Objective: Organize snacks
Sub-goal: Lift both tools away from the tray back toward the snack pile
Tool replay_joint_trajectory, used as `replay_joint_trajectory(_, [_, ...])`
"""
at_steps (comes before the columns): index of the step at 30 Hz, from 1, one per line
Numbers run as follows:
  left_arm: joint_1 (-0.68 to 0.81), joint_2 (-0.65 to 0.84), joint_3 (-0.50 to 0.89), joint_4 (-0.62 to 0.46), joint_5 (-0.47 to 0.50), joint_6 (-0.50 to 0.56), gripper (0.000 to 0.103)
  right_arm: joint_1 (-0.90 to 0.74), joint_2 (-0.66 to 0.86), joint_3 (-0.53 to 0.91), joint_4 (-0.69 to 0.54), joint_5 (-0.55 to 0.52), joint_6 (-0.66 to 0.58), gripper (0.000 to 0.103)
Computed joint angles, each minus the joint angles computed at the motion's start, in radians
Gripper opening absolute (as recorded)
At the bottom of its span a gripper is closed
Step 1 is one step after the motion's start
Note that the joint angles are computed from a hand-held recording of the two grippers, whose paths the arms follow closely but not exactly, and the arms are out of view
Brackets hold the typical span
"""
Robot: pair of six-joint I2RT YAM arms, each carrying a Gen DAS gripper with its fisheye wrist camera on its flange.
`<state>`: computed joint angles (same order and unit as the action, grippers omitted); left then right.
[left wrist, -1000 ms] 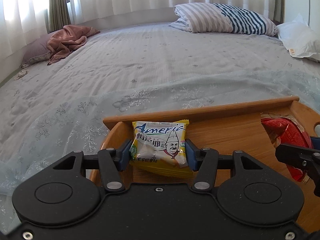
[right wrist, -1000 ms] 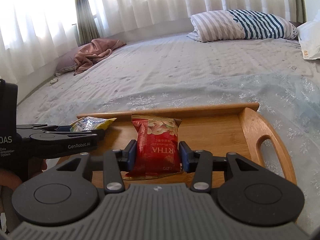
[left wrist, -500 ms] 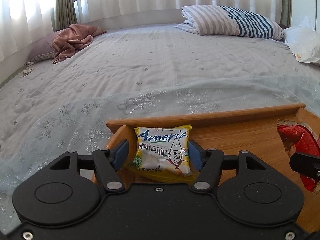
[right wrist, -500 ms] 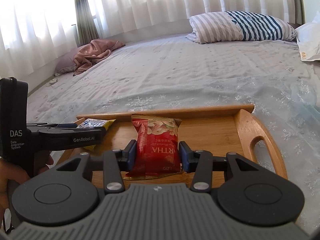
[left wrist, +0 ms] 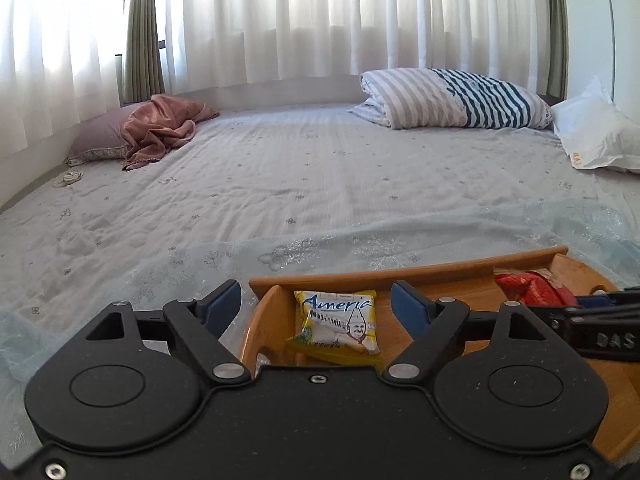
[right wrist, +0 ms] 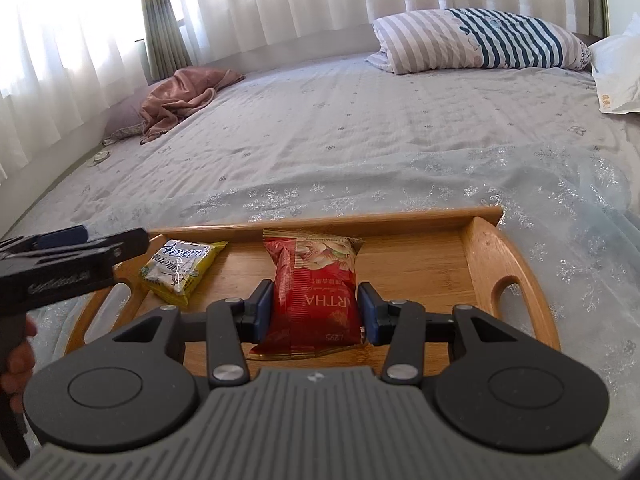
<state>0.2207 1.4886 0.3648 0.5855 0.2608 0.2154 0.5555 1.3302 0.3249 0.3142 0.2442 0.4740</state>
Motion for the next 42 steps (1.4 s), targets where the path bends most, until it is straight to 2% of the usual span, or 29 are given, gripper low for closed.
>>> replay_joint_trajectory(3, [0.066, -0.116, -0.097, -0.022, 0.070, 0.023, 0.081, 0.017, 0.048, 0.050, -0.021, 0.007, -0.017, 0.049])
replay_joint_trajectory(6, [0.158, -0.249, -0.171, -0.092, 0.165, 0.077, 0.084, 0.032, 0.090, 0.099, -0.041, -0.018, -0.018, 0.049])
replay_joint_trajectory(9, [0.257, -0.390, -0.238, -0.171, 0.254, 0.141, 0.087, 0.060, 0.141, 0.143, -0.044, 0.008, -0.008, 0.050])
replay_joint_trajectory(13, [0.426, -0.534, -0.253, -0.392, 0.436, 0.271, 0.087, 0.082, 0.221, 0.204, -0.052, 0.036, -0.013, 0.050])
replay_joint_trajectory(18, [0.581, -0.627, -0.253, -0.606, 0.588, 0.402, 0.088, 0.087, 0.317, 0.286, -0.083, 0.055, -0.011, 0.050])
replay_joint_trajectory(23, [0.643, -0.719, -0.275, -0.719, 0.631, 0.482, 0.088, 0.102, 0.379, 0.356, -0.121, 0.054, -0.014, 0.051])
replay_joint_trajectory(27, [0.711, -0.708, -0.252, -0.823, 0.696, 0.566, 0.088, 0.118, 0.431, 0.416, -0.156, 0.079, -0.017, 0.051])
replay_joint_trajectory(32, [0.761, -0.755, -0.261, -0.844, 0.722, 0.600, 0.090, 0.133, 0.462, 0.454, -0.175, 0.104, -0.022, 0.052])
replay_joint_trajectory(35, [0.790, -0.721, -0.240, -0.881, 0.737, 0.636, 0.091, 0.134, 0.467, 0.462, -0.179, 0.096, -0.019, 0.052])
replay_joint_trajectory(39, [0.804, -0.715, -0.244, -0.861, 0.738, 0.637, 0.091, 0.134, 0.474, 0.470, -0.179, 0.077, -0.019, 0.053])
replay_joint_trajectory(42, [0.807, -0.724, -0.244, -0.879, 0.736, 0.645, 0.091, 0.140, 0.485, 0.480, -0.181, 0.085, -0.015, 0.058])
